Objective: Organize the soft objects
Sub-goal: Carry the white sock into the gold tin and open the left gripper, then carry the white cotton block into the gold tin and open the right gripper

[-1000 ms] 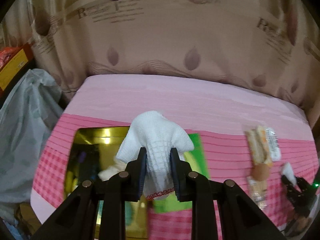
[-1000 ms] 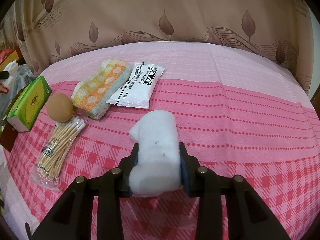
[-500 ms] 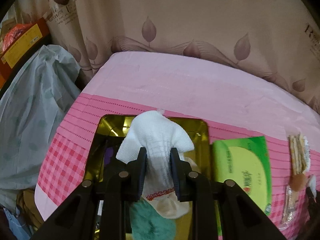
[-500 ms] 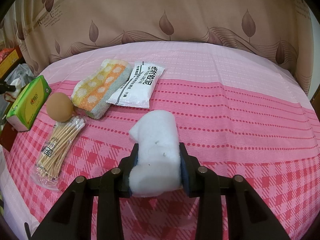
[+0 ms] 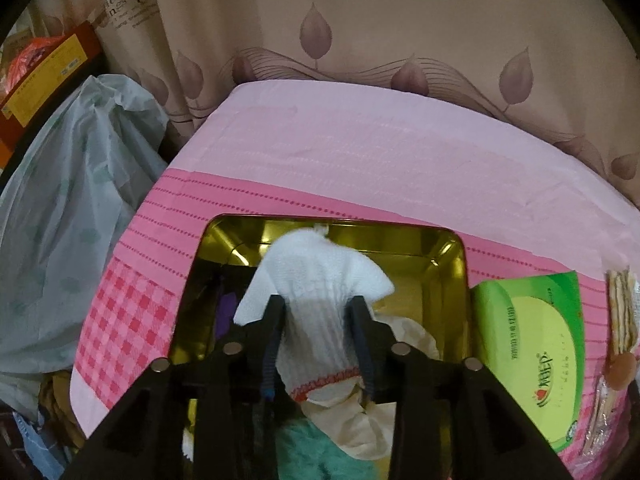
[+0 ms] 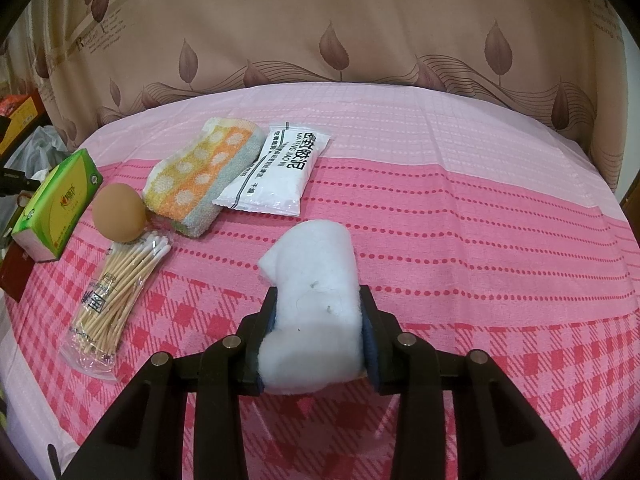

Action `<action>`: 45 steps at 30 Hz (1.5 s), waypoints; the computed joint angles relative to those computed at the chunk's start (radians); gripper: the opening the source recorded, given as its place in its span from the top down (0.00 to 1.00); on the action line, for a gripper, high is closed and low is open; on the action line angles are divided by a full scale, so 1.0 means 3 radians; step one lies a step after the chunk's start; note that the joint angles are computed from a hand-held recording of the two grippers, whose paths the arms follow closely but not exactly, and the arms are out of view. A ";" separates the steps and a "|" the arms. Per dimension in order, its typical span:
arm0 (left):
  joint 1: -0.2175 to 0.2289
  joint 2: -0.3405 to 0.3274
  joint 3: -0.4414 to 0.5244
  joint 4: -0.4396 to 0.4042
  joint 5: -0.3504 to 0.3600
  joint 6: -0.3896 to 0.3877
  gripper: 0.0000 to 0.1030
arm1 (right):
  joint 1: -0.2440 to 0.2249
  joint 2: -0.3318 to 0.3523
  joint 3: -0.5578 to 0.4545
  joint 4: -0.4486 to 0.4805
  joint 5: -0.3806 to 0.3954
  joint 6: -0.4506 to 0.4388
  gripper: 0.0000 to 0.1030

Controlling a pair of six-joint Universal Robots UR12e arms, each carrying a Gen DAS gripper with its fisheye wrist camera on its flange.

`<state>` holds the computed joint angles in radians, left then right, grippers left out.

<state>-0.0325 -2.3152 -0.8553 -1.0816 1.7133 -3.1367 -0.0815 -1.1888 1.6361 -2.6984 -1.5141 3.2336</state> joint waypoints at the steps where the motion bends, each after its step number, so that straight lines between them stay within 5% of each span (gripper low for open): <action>1: 0.0002 -0.0003 0.0008 -0.0012 0.0007 -0.0007 0.65 | 0.0002 0.0001 -0.0002 0.0003 -0.0011 -0.0008 0.66; 12: 0.0009 0.0184 -0.0194 0.0177 -0.0016 0.0016 0.59 | 0.0003 0.0000 -0.0009 0.0017 -0.0031 -0.0029 0.66; 23: 0.0061 0.0754 -0.1066 0.0789 -0.0018 0.0026 0.58 | 0.0007 0.0002 -0.0011 0.0018 -0.0037 -0.0026 0.65; 30: 0.0105 0.0993 -0.1512 0.1088 0.0178 0.0029 0.56 | 0.0030 -0.0007 -0.0011 0.0047 -0.0113 -0.0121 0.61; 45: 0.0210 0.1091 -0.1817 0.1408 0.0459 -0.0247 0.55 | 0.0143 -0.0021 -0.0025 0.0046 -0.0442 -0.0022 0.75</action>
<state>0.0306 -1.9879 -1.4004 -0.6591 1.8509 -3.2107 -0.0386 -1.1952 1.6287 -2.6845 -1.6467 3.2271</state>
